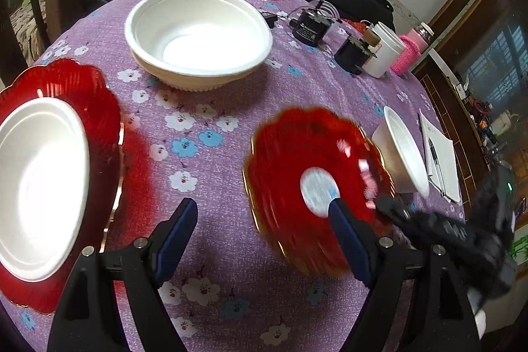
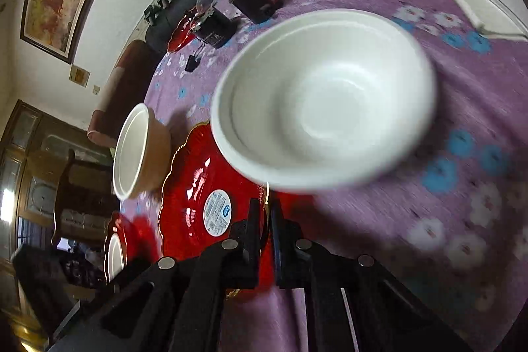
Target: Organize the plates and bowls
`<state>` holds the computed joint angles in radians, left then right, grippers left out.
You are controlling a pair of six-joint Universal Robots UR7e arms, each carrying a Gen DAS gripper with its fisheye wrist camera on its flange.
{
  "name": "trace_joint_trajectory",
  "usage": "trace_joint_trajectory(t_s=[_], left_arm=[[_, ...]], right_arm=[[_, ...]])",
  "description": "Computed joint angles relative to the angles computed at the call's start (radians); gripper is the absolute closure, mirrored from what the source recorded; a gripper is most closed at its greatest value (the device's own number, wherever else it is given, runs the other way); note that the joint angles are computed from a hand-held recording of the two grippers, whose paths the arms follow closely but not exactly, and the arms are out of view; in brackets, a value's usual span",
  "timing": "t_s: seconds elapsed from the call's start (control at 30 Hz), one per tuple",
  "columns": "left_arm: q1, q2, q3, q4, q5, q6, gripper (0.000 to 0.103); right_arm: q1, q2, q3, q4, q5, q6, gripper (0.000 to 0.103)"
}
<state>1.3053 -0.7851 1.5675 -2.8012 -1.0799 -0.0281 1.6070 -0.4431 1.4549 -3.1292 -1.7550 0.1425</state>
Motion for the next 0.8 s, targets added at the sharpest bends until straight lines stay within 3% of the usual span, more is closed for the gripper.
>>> trace_joint_trajectory(t_s=[0.17, 0.4, 0.57, 0.8], left_arm=[[-0.009, 0.026, -0.008, 0.023, -0.004, 0.001, 0.022], [-0.032, 0.076, -0.025, 0.027, 0.041, 0.027, 0.022], [-0.033, 0.119, -0.065, 0.022, 0.083, 0.053, 0.022], [-0.056, 0.17, -0.085, -0.029, 0.144, 0.127, 0.022]], right_arm=[[-0.025, -0.058, 0.122, -0.096, -0.014, -0.042, 0.097], [-0.044, -0.042, 0.161, -0.252, 0.02, -0.145, 0.097], [-0.068, -0.04, 0.16, -0.249, 0.075, -0.146, 0.096], [-0.044, -0.02, 0.149, -0.285, -0.002, -0.197, 0.09]])
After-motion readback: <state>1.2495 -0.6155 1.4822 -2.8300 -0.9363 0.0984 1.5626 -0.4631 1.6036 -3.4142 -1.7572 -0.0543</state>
